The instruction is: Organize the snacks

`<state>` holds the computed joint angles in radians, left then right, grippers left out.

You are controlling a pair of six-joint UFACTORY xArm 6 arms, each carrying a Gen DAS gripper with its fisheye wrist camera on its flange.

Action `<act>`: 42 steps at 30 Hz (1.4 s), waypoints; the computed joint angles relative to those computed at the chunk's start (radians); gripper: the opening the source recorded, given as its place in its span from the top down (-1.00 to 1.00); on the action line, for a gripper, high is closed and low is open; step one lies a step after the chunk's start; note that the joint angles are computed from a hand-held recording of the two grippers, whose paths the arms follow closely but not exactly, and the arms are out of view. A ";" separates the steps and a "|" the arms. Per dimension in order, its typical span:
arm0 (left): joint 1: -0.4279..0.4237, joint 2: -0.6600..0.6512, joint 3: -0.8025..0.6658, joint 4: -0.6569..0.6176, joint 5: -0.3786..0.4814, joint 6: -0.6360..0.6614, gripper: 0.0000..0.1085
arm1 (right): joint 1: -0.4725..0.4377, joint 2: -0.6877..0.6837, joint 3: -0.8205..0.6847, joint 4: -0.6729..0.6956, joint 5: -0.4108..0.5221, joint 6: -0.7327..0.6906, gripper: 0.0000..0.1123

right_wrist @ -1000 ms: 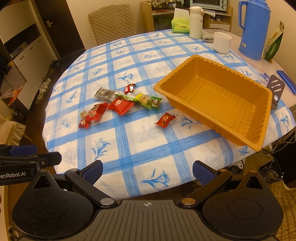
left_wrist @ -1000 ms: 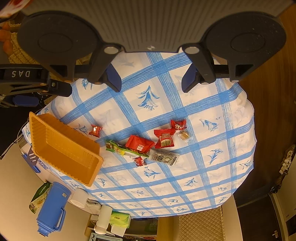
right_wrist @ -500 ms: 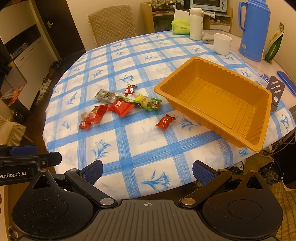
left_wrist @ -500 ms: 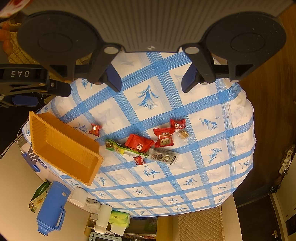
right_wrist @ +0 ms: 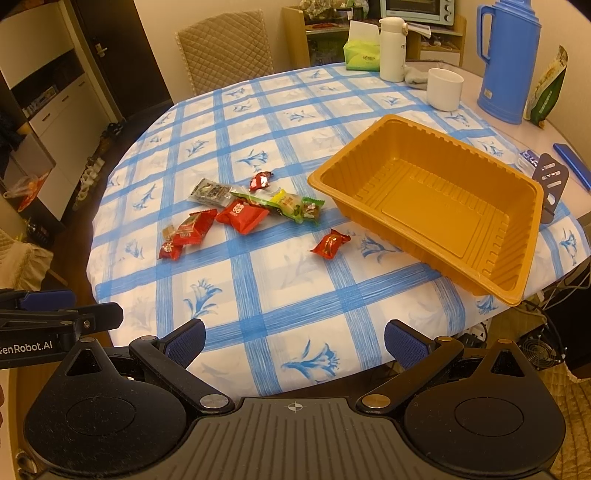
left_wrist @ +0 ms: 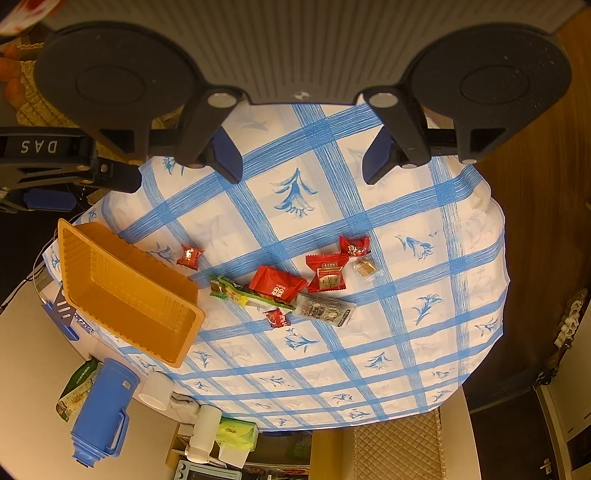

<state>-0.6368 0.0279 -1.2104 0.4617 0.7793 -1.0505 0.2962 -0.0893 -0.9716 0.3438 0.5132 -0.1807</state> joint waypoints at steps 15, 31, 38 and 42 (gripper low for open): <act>0.000 -0.001 0.001 0.001 -0.001 -0.001 -0.28 | -0.009 0.013 -0.032 0.010 0.022 -0.015 -0.83; -0.008 0.022 -0.014 0.012 0.016 -0.048 -0.28 | -0.027 0.035 -0.034 0.082 0.006 -0.115 -0.83; -0.013 0.014 -0.001 0.037 0.022 -0.109 -0.28 | -0.052 0.033 -0.004 0.196 -0.016 -0.267 -0.83; -0.012 0.010 0.018 0.069 0.018 -0.155 -0.28 | -0.057 0.040 0.008 0.271 -0.033 -0.356 -0.83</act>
<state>-0.6491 0.0374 -1.1920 0.5308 0.7978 -1.2051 0.2389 -0.0497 -0.9634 0.6144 0.4801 -0.5372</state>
